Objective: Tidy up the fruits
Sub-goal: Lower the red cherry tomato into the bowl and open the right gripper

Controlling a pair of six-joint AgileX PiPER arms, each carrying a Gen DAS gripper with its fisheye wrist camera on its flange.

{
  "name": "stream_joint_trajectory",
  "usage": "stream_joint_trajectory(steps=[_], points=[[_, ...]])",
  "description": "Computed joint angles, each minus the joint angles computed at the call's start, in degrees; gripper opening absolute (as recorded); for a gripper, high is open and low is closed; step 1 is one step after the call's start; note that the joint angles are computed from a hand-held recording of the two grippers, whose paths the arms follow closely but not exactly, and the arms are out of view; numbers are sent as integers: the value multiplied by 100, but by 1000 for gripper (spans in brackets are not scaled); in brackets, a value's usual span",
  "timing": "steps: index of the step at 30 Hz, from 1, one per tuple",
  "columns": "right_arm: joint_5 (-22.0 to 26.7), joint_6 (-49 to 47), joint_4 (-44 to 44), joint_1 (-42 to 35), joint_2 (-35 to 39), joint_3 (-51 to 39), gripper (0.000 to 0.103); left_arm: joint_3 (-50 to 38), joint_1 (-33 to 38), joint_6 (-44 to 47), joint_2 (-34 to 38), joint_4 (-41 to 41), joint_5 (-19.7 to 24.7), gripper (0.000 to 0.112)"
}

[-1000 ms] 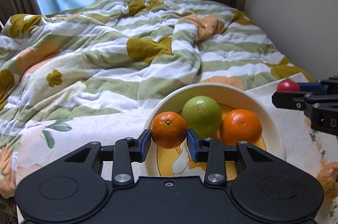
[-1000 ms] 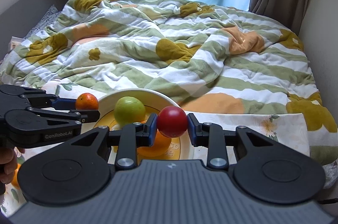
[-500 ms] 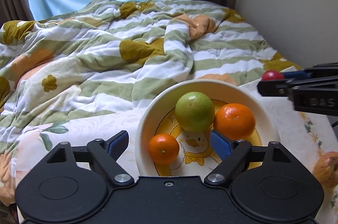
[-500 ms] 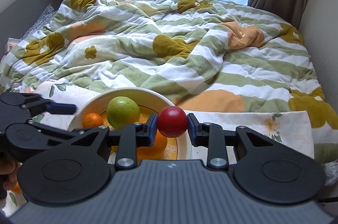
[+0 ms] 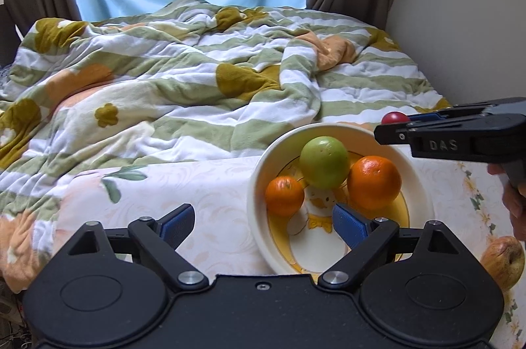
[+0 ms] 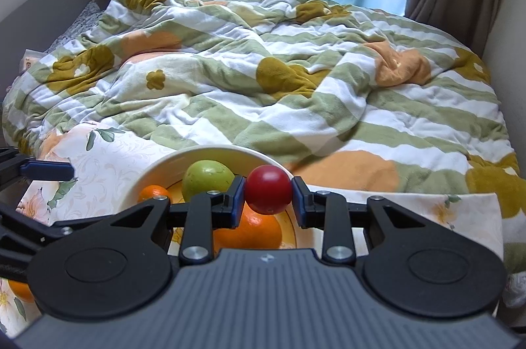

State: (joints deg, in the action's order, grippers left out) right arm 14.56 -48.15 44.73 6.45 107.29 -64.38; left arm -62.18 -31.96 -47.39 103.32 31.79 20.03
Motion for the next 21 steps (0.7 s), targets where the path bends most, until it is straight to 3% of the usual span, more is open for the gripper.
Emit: stream_joint_trajectory(steps=[11,13,15,17,19,21], points=[[53,-1201,1184,-60,679,-404,46,261,26,-274,-106,233,-29,94],[46,-1748,1718,-91,684,-350,48,288,8,-371,-120,320,-8,94],[101,-1793,1779,-130,635,-314,62,303,-28,-443,-123,393,29,94],[-44,-1913,1972,-133,500,-163,89,310,-84,-529,-128,485,88,94],[-187,-2444,2548,-161,328,50,103,318,-127,-580,-150,544,120,94],[-238,-2392,2490,-184,181,177,103,348,-184,-699,-204,648,153,94]])
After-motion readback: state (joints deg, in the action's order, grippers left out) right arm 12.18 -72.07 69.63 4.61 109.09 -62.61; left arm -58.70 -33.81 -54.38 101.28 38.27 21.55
